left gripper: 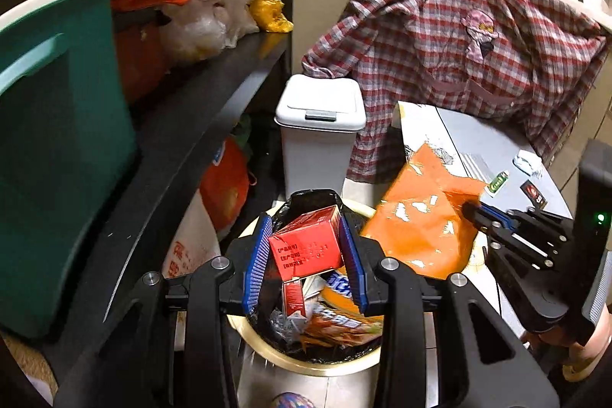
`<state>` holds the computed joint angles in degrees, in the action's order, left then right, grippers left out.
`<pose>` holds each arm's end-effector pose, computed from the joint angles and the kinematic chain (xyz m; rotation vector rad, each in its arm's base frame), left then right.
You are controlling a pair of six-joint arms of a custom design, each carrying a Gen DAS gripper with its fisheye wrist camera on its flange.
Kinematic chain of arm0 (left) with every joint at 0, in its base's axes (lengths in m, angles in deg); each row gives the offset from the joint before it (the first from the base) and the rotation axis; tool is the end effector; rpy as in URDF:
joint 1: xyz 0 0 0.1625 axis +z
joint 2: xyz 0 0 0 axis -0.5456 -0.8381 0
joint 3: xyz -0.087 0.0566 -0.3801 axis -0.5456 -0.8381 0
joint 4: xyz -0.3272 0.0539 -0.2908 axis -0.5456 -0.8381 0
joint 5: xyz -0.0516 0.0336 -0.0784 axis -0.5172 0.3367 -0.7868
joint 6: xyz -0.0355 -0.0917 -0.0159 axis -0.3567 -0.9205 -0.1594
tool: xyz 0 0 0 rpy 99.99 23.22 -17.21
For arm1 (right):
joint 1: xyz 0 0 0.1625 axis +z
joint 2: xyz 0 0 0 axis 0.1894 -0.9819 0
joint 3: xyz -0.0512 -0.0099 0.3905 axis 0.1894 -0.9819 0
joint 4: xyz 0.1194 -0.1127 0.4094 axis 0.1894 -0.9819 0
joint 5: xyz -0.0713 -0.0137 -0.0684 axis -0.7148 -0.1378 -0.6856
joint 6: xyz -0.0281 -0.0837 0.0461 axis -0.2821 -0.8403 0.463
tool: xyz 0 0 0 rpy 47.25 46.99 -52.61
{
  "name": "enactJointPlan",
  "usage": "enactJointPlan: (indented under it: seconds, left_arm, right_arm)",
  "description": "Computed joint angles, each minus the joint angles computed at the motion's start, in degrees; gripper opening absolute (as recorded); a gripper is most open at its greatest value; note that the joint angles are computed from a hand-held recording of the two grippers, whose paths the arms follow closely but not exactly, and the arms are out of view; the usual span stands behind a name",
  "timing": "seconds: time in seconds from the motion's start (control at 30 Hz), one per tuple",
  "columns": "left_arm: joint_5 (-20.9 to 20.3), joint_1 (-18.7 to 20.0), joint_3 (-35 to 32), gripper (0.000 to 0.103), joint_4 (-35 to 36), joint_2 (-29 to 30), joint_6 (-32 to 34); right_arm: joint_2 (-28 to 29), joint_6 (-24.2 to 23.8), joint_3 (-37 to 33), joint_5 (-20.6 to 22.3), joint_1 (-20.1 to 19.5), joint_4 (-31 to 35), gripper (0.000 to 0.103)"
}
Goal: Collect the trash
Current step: 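Carry the red box and orange bag to the bin and open both grippers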
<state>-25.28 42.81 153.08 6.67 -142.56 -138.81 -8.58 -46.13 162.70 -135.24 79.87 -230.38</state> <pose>-0.3288 -0.2689 0.0700 -0.1631 1.9545 -1.1284 0.1287 -0.3942 0.2011 1.3783 -2.3183 0.6163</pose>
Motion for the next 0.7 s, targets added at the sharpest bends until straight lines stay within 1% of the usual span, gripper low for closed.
enactJointPlan:
  seconds: [0.17, 0.3, 0.4, 0.43, 0.47, 0.5, 0.53, 0.57, 0.63, 0.7]
  left_arm:
    - [0.02, 1.92, 1.37, 0.036, -4.53, -0.28, 4.81]
    - [0.1, 2.16, 2.78, 0.036, -5.62, -1.8, 4.67]
    - [-0.4, 2.96, 4.09, 0.037, -7.97, -3.03, 5.87]
    - [-0.65, 3.2, 4.56, 0.043, -8.96, -3.43, 6.44]
    - [-0.99, 3.55, 4.55, 0.066, -9.35, -3.4, 7.0]
    - [-1.27, 3.87, 4.12, 0.081, -8.79, -2.97, 6.98]
    - [-1.77, 4.1, 3.18, 0.092, -7.06, -2.06, 6.43]
    - [-1.83, 4.09, 2.99, 0.092, -6.77, -1.77, 6.41]
    - [-1.62, 4.16, 3.76, 0.092, -8.61, -2.38, 7.66]
    - [-2.75, 5.12, 3.3, 0.092, -7.93, -2.09, 7.22]
  right_arm:
    - [4.1, 1.12, -0.63, -1.08, 0.69, -1.86, 0.002]
    - [6.78, 1.96, -0.83, -1.85, 0.6, -2.15, 0.002]
    - [8.6, 2.67, -1.15, -1.77, 0.39, -2.08, 0.007]
    - [8.92, 3.09, -1.38, -1.7, 0.33, -1.58, 0.011]
    - [9.12, 3.73, -1.87, -1.73, 0.28, 0.01, 0.026]
    - [9.22, 4.59, -2.23, -1.82, 0.18, 1.08, 0.051]
    - [9.28, 5.12, -2.21, -1.79, 0.04, 0.74, 0.059]
    - [9.29, 5.37, -1.93, -1.55, -0.2, -0.53, 0.062]
    - [9.24, 4.85, -1.9, -1.74, -0.41, -1.25, 0.064]
    - [9.18, 4.83, -1.9, -2.57, -0.51, -1.95, 0.066]
